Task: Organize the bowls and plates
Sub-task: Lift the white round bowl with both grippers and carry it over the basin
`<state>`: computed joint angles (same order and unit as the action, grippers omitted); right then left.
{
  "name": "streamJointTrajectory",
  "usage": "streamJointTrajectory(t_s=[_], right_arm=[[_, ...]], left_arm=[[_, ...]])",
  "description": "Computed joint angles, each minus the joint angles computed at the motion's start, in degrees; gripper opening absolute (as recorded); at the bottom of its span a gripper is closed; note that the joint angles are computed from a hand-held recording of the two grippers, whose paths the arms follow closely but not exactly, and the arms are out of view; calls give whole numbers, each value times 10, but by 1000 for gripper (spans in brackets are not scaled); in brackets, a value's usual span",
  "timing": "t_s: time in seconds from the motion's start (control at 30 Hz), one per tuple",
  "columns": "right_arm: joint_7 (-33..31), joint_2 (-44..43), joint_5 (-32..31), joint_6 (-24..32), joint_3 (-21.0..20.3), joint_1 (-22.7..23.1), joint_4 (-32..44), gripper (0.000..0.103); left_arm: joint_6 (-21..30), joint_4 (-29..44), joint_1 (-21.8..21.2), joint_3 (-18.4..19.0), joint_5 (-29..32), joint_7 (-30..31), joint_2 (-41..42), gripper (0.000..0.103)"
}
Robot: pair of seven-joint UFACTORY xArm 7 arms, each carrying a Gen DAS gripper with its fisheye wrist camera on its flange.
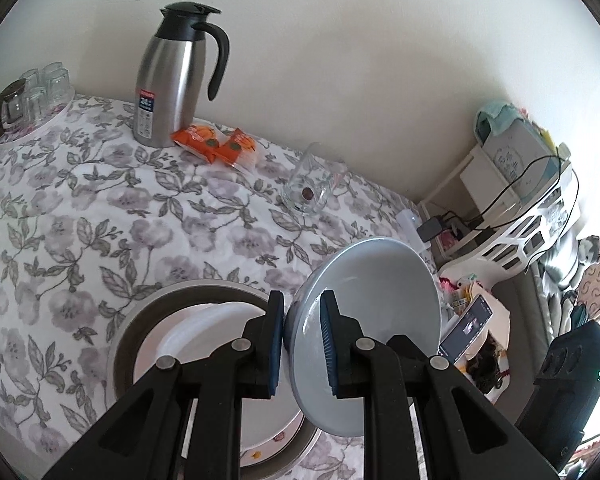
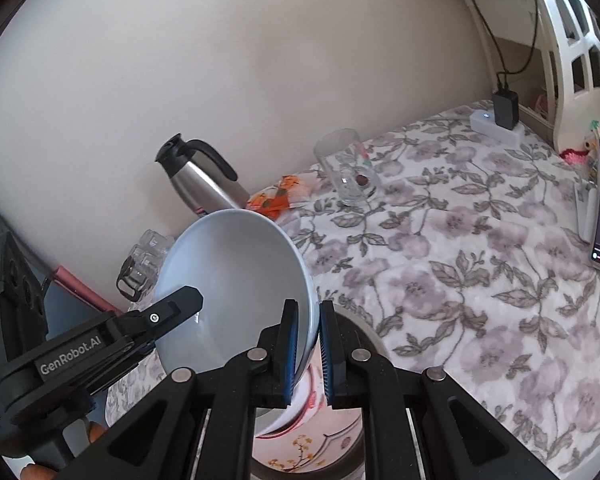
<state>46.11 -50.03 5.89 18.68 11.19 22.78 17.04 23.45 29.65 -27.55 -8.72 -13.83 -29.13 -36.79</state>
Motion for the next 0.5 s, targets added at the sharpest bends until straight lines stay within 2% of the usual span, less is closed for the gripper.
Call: streamJointTrajectory(t_s=[0.5], right_arm=[[33, 48, -29, 22, 55, 10, 55, 12]], left_arm=[[22, -80, 4, 42, -20, 8, -125, 19]])
